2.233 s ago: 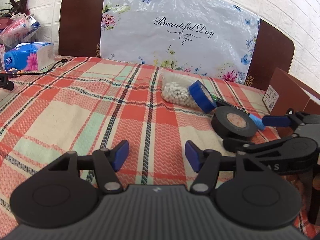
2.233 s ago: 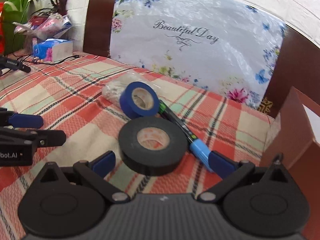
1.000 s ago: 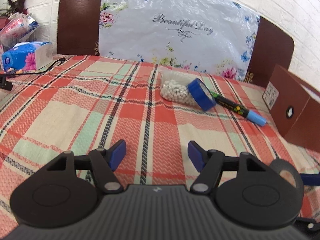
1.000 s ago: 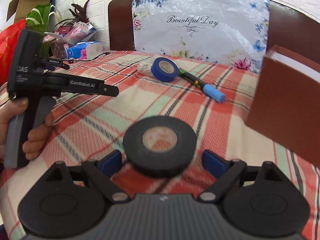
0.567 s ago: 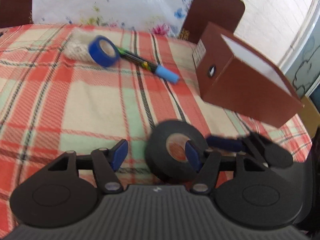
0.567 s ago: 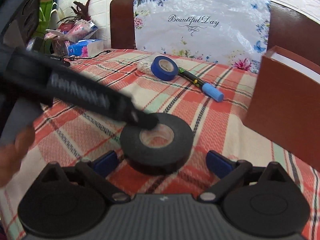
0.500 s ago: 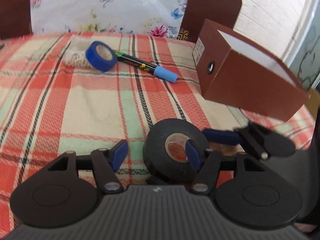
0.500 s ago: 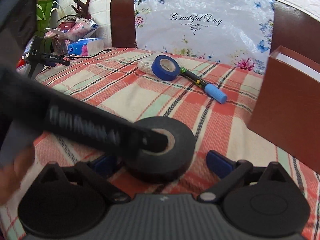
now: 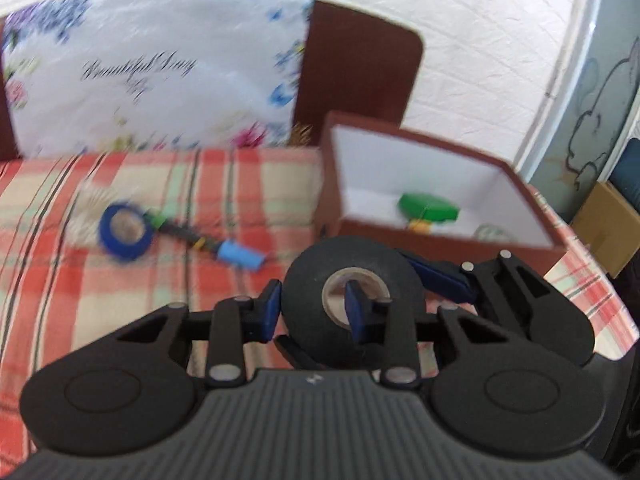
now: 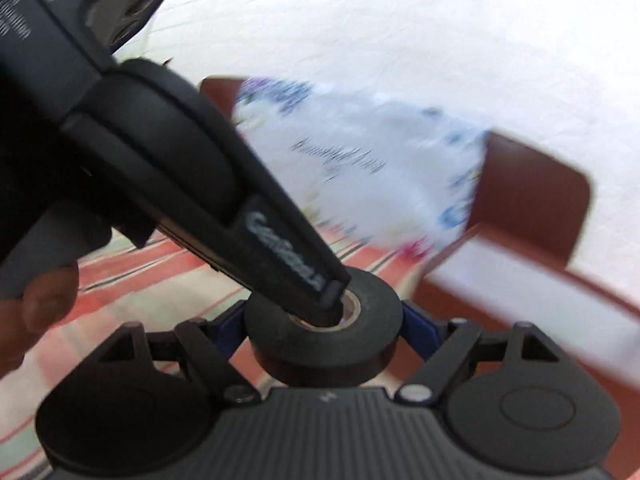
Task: Organize objects
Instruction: 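Carry the black tape roll into the brown box and open the right gripper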
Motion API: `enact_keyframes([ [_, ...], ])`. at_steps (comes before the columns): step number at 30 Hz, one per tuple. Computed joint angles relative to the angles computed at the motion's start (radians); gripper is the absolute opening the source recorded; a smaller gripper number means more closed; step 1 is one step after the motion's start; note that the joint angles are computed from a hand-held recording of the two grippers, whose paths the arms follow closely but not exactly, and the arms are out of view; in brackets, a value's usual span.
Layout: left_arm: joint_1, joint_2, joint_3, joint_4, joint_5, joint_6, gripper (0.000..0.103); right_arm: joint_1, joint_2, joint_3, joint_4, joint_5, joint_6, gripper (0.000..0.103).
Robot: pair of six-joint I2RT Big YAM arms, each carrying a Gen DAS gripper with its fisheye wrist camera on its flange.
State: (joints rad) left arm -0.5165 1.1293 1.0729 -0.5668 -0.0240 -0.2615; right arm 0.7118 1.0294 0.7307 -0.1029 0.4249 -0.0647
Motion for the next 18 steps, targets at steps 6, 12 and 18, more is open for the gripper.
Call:
enact_keyframes([
  [6,-0.101,0.148,0.152,0.089,-0.01,0.043,0.037,-0.142,-0.085,-0.022,0.059,0.049,-0.08,0.081],
  [12,-0.138,0.316,0.294,0.088,0.041,0.038,0.036,-0.334,-0.073,-0.014,0.032,-0.025,-0.03,0.082],
  [18,-0.164,0.375,0.335,0.031,0.007,0.048,0.043,-0.433,-0.033,-0.017,0.012,-0.12,0.098,0.094],
])
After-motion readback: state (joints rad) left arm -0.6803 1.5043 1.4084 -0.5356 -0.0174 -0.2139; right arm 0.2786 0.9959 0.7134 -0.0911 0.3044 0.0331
